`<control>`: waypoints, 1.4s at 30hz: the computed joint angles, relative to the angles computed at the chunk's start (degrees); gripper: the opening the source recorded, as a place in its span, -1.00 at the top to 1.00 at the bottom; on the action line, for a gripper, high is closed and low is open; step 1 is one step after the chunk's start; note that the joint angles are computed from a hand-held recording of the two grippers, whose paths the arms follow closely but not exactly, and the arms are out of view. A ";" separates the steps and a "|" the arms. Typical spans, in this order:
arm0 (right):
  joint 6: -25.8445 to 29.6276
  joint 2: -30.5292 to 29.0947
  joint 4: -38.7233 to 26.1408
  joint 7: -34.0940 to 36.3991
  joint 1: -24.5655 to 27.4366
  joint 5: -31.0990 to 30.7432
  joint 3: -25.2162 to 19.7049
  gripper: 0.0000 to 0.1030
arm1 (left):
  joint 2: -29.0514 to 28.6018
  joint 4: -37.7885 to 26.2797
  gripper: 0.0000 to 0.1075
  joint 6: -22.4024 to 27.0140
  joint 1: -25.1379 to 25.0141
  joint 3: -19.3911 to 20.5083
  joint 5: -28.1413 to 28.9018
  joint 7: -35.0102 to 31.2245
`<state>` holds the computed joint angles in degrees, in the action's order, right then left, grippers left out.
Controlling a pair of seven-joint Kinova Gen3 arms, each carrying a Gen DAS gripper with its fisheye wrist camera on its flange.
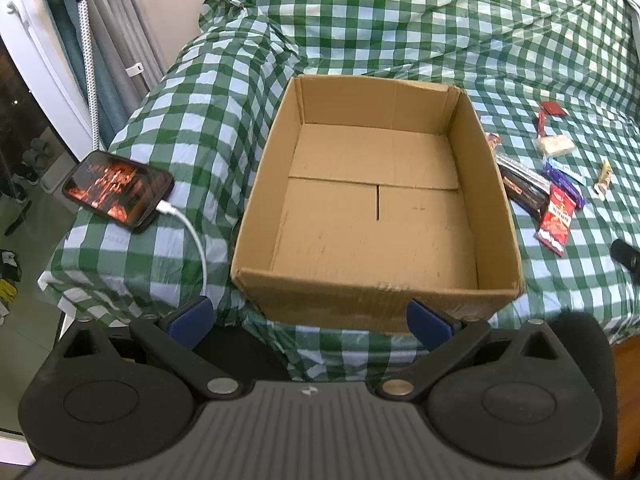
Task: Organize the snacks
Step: 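Grasp the dark chocolate bar with the left tool while the right tool grasps the red spicy-strip packet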
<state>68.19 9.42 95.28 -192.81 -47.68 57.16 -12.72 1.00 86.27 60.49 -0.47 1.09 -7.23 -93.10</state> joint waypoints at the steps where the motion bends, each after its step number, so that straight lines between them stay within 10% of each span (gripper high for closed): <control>1: -1.92 -0.01 0.80 -0.69 1.72 -0.37 1.13 -0.99 | 0.67 -0.83 -0.91 0.25 0.47 0.43 -1.10 1.55; 8: -15.60 9.72 -2.77 6.84 16.65 -12.48 8.36 -0.99 | 5.10 -6.32 -0.91 3.42 4.42 1.73 -6.69 7.69; 19: -11.90 30.07 -22.72 24.61 20.45 -24.91 14.05 -0.99 | 11.85 -13.84 -0.91 7.39 11.01 1.95 -11.98 10.29; 28: -12.17 22.76 -9.19 16.90 17.60 -26.91 21.80 -0.99 | 19.94 -24.38 -0.91 6.50 15.77 3.71 -6.88 6.64; 36: -25.16 12.39 3.74 8.11 19.54 -21.95 18.72 -0.99 | 33.76 -43.52 -0.91 12.98 22.20 3.36 -0.94 5.44; 42: -19.77 12.18 -0.40 10.08 24.87 -31.37 12.44 -0.99 | 40.73 -52.80 -0.91 19.01 24.64 0.74 -0.52 8.65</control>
<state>48.42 21.60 94.88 -182.72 -22.81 25.79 -0.28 41.72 33.46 79.50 24.17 1.83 -7.75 -84.45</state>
